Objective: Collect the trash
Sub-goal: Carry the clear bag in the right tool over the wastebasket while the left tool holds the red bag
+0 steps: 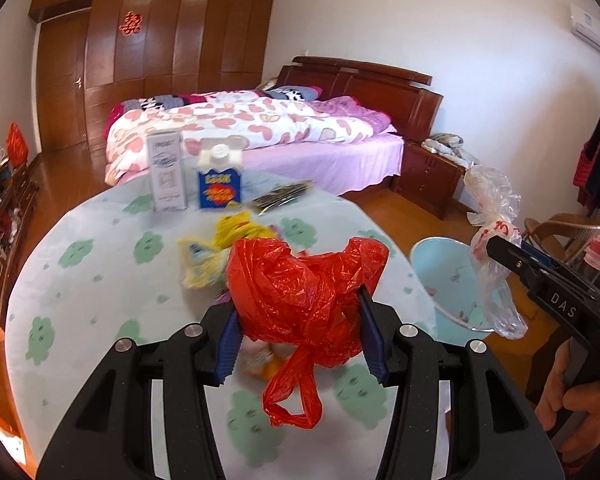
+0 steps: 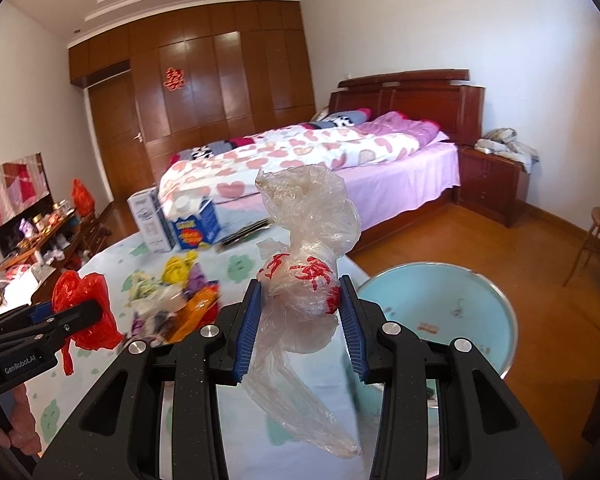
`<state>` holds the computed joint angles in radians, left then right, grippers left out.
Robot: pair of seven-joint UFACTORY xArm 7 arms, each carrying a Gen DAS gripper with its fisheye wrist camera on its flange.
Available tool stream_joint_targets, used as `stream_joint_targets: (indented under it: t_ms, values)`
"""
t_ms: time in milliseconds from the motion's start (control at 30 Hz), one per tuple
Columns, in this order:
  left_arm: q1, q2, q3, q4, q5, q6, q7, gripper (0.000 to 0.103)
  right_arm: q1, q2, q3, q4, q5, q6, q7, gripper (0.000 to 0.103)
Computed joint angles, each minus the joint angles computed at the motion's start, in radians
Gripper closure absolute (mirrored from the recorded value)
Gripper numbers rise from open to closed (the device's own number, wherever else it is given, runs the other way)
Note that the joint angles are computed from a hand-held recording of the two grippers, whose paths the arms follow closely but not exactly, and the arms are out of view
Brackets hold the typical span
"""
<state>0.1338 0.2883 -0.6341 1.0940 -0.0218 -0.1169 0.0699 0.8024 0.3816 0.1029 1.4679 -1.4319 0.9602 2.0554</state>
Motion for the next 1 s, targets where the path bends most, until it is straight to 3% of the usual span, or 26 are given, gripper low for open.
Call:
stream_joint_targets:
  t_ms: [133,333,1000]
  values:
    - [-0.147,0.007,0.127,0.04,0.012,0.006,-0.013,0.053,-0.009,-0.035,0.001,-0.046,-0.002,0.019,0.029,0.064]
    - [-0.308,0.027,0.26,0.096,0.016,0.023,-0.024,0.053,-0.036,-0.078,0.022,-0.102,-0.004,0.055,0.067,0.064]
    - [-0.567,0.141,0.462,0.261,0.057,0.07,-0.071,0.053,-0.119,-0.162,0.066,-0.227,0.041,0.088,0.106,0.064]
